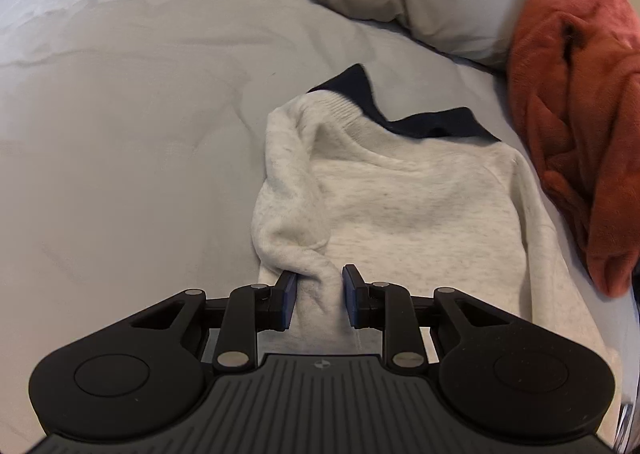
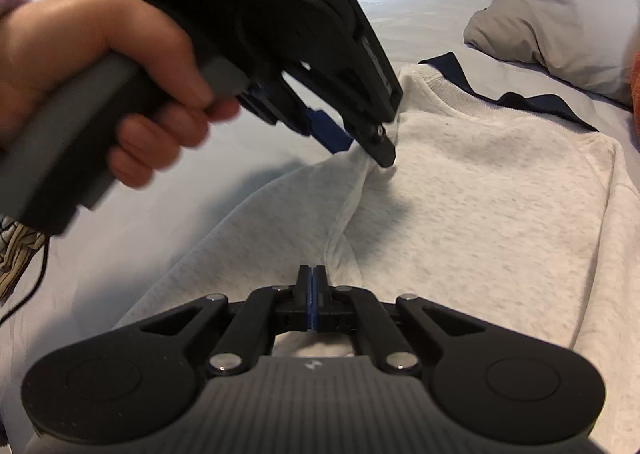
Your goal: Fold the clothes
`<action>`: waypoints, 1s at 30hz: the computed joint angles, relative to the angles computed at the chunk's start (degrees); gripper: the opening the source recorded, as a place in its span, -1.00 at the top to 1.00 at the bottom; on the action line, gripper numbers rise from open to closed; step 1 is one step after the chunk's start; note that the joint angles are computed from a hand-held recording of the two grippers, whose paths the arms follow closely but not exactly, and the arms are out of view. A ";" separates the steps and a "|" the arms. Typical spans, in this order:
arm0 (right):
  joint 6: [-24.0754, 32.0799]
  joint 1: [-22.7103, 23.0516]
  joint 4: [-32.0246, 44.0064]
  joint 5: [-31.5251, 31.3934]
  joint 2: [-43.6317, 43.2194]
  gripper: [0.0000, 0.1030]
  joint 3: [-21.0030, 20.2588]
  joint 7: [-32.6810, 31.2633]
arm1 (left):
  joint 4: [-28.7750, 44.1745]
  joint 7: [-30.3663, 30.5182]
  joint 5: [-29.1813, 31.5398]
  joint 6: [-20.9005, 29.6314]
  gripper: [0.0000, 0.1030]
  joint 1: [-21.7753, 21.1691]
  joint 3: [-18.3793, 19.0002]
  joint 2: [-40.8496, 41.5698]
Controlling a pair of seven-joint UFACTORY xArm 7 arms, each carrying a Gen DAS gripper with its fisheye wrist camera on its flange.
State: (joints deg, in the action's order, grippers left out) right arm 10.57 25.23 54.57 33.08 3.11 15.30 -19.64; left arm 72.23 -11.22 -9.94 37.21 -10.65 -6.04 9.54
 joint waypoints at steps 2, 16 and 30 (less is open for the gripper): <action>0.46 0.06 -0.23 -0.54 -0.88 0.93 -0.19 1.30 | 0.38 -0.25 0.73 0.82 0.56 -0.16 0.08 -0.76; 8.06 -3.90 -24.83 -21.25 -37.86 -0.18 4.30 36.05 | -5.60 5.19 -0.78 3.12 0.07 -4.61 -2.21 -14.45; 52.21 6.22 -32.29 -26.41 -74.56 -0.24 -1.44 39.21 | -1.83 -4.08 4.79 10.92 0.07 -15.73 -9.81 -13.63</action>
State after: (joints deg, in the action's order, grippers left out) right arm 62.78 31.45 22.28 6.67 -71.46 13.85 19.57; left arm 70.40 -15.29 -5.15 48.13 -26.37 -15.85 -4.10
